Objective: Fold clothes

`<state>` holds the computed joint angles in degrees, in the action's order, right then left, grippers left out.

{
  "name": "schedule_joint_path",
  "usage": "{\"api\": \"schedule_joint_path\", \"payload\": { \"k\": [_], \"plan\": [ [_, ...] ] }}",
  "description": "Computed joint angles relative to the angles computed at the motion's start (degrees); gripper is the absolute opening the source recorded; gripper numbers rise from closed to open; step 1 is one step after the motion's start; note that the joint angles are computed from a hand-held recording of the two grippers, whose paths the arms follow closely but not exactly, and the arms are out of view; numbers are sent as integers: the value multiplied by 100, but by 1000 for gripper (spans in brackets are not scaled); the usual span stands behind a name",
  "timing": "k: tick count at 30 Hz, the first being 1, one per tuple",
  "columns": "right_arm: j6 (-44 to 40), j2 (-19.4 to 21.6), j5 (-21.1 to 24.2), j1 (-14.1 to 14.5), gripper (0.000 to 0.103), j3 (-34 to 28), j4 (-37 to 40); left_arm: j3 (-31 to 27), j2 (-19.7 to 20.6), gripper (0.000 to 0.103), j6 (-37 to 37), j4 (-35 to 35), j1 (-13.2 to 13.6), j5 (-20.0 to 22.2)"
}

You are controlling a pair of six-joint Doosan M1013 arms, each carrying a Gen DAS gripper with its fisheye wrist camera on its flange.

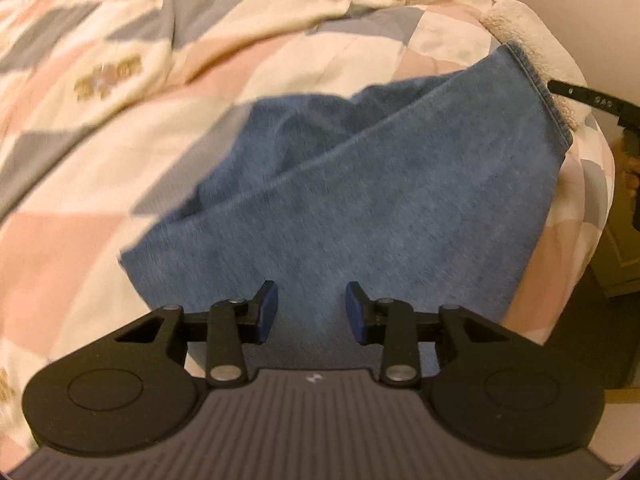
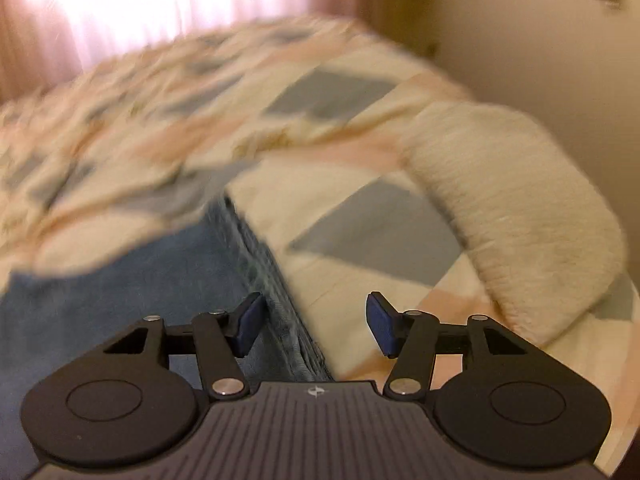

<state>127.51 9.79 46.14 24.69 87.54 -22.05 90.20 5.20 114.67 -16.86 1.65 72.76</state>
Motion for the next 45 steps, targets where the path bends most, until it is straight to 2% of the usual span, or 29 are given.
{"api": "schedule_joint_path", "payload": {
  "k": [1,3,5,7,9,12,13,15,17,21,23,26,29,33,36,45],
  "plan": [
    [106,-69,-254,38,42,82,-29,2,18,31,82,29,-24,-84],
    [-408,-72,-587,73,32,102,402,15,62,31,291,72,-65,-245],
    [-856,68,-643,104,27,14,572,31,111,31,527,103,-103,-398],
    [-1085,251,-608,86,12,-100,662,52,170,27,773,123,-121,-537],
    [-907,342,-641,-55,0,-126,848,-7,221,18,814,129,-111,-486],
    [-272,239,-900,-296,0,16,1491,-97,204,17,947,30,-64,-442],
    [6,151,-935,-273,5,65,1353,-109,169,19,1051,-18,-46,-466],
    [681,-14,-752,-46,17,133,466,-142,142,20,1212,-81,-2,-450],
    [959,-154,-634,174,17,228,39,-157,160,20,1311,-87,33,-422],
    [1003,-187,-126,592,16,350,-89,-176,349,19,1359,87,35,-320],
    [962,-55,223,703,16,345,-73,-193,440,17,1434,120,26,-279],
    [1531,28,619,998,18,246,-750,-332,496,19,1717,38,36,-85],
    [2261,3,819,1369,18,130,-1186,-467,550,19,1899,65,39,134],
    [3014,168,1439,1986,20,-228,-1383,-651,637,20,2128,-11,122,442],
    [3337,401,1930,2349,21,-616,-1202,-738,674,20,2384,-113,209,606],
    [3914,982,2818,2978,24,-1562,-1274,-883,755,21,3041,-278,432,865]
  ]
}}
